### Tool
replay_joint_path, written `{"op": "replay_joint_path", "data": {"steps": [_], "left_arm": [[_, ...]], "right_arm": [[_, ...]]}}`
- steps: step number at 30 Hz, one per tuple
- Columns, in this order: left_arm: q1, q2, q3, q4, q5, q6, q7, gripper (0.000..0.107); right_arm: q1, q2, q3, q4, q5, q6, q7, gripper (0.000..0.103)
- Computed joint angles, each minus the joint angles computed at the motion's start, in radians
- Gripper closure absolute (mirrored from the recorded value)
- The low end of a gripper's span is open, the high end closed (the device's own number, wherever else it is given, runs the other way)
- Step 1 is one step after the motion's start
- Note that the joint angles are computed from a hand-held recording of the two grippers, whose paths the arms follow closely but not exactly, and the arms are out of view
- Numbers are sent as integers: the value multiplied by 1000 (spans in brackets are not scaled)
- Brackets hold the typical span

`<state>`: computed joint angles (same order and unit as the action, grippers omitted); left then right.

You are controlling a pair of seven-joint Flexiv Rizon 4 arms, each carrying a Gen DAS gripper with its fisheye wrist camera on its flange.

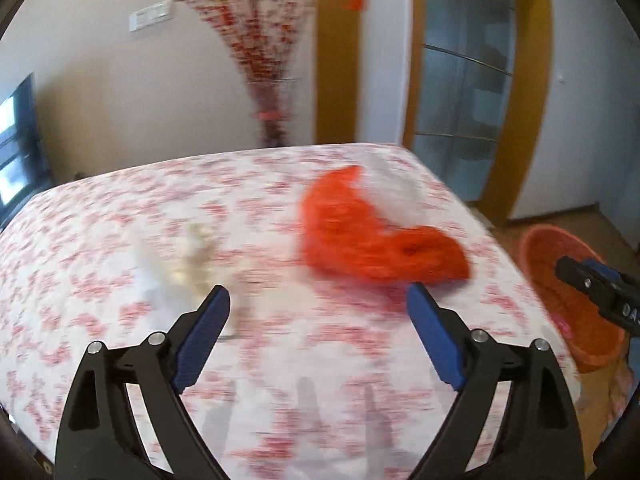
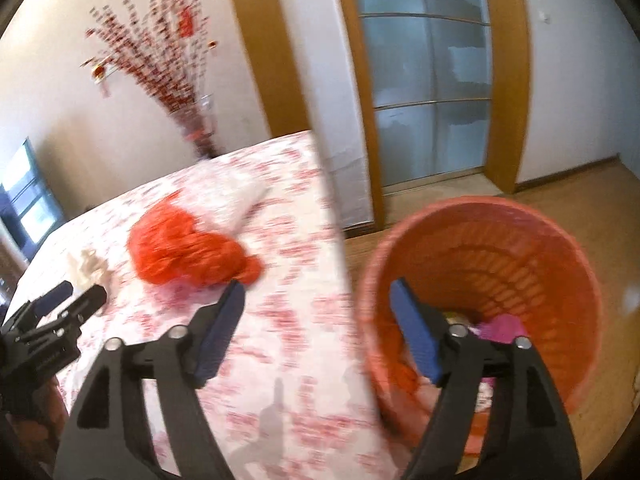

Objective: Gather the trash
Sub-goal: 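Grasp the crumpled white tissue bag with the left tool while the right tool grasps the orange bag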

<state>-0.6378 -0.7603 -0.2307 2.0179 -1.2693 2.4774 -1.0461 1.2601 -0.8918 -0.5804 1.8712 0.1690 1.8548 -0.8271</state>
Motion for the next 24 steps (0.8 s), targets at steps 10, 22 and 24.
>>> {"op": "replay_joint_path", "data": {"steps": [10,22,24], "left_arm": [[61,64,49,178,56,0,-202,16],[97,80,111,251,194,-43,-348,16],[102,81,119,251,212,-54,-361,16]], "right_arm": [[-48,-83,50,-206,-166,-104,3,20],[-142,-149,90,-397,-399,-295,99,20],[-163,-152,107,-418,-438,-313,101,20]]}}
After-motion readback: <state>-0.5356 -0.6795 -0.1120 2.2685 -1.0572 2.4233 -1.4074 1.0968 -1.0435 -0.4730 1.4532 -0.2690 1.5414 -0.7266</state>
